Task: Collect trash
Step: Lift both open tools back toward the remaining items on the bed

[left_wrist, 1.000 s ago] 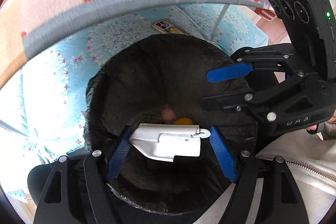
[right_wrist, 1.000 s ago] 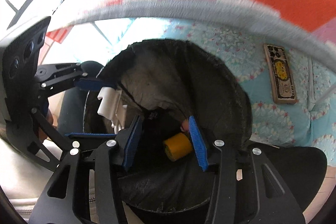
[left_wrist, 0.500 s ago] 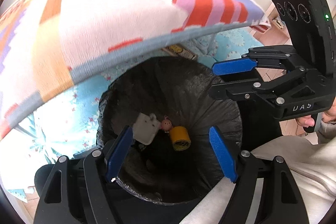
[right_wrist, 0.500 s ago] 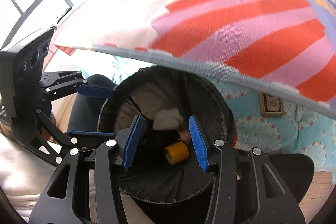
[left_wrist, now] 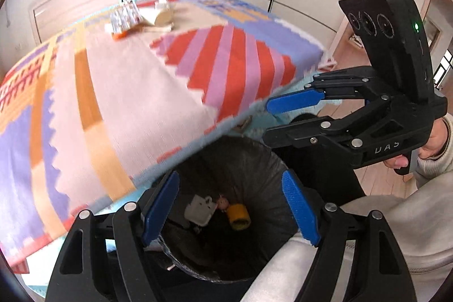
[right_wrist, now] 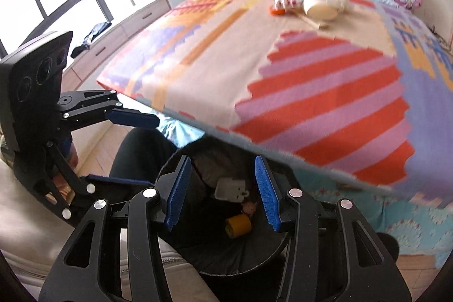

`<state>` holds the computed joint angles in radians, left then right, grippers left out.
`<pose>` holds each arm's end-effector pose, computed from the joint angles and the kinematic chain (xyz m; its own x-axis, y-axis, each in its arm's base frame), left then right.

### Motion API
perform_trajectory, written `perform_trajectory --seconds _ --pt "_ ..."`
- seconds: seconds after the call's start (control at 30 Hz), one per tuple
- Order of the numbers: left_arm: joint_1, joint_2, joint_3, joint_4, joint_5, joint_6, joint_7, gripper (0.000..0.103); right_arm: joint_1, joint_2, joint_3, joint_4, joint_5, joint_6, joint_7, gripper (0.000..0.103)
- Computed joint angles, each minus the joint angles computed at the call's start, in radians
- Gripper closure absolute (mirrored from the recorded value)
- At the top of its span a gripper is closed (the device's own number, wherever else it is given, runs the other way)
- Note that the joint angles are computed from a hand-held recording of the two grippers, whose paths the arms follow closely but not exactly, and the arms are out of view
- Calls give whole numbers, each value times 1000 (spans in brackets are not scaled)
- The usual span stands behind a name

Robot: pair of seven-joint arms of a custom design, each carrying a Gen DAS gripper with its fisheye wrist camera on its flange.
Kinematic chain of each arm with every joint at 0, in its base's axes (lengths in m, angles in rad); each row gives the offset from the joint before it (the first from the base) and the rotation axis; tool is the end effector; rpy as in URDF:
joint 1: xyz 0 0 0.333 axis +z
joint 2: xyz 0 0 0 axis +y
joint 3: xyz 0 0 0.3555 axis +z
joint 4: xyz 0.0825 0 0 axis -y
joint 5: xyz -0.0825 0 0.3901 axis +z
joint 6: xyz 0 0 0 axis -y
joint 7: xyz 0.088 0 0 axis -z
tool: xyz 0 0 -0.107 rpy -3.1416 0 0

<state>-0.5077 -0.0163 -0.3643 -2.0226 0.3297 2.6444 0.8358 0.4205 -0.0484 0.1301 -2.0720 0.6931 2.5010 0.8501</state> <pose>0.3780 -0.4651 0.5645 -0.4113 -0.8995 0.1473 -0.7546 0.2454 -0.6086 0.4949 0.3003 0.5394 0.7549 -0.6132 -0.2326 -0.6082 -0.5217 -0.5983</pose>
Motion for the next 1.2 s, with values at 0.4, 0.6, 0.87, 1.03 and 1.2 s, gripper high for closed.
perform_trajectory --seconds 0.4,0.6,0.87,1.03,1.2 --pt "44 -34 23 34 59 -30 17 30 -13 28 -4 81 -15 30 -9 54" --pt "71 -1 38 94 67 -35 65 30 -20 69 -1 146 -27 39 -7 52" --pt "102 76 65 198 65 -13 102 30 -31 149 8 264 -56 43 -1 48" --pt "120 128 81 261 30 -21 139 30 -40 200 14 334 -75 48 9 46" --pt "133 186 98 328 12 -40 139 30 -47 260 17 410 -111 50 41 41"
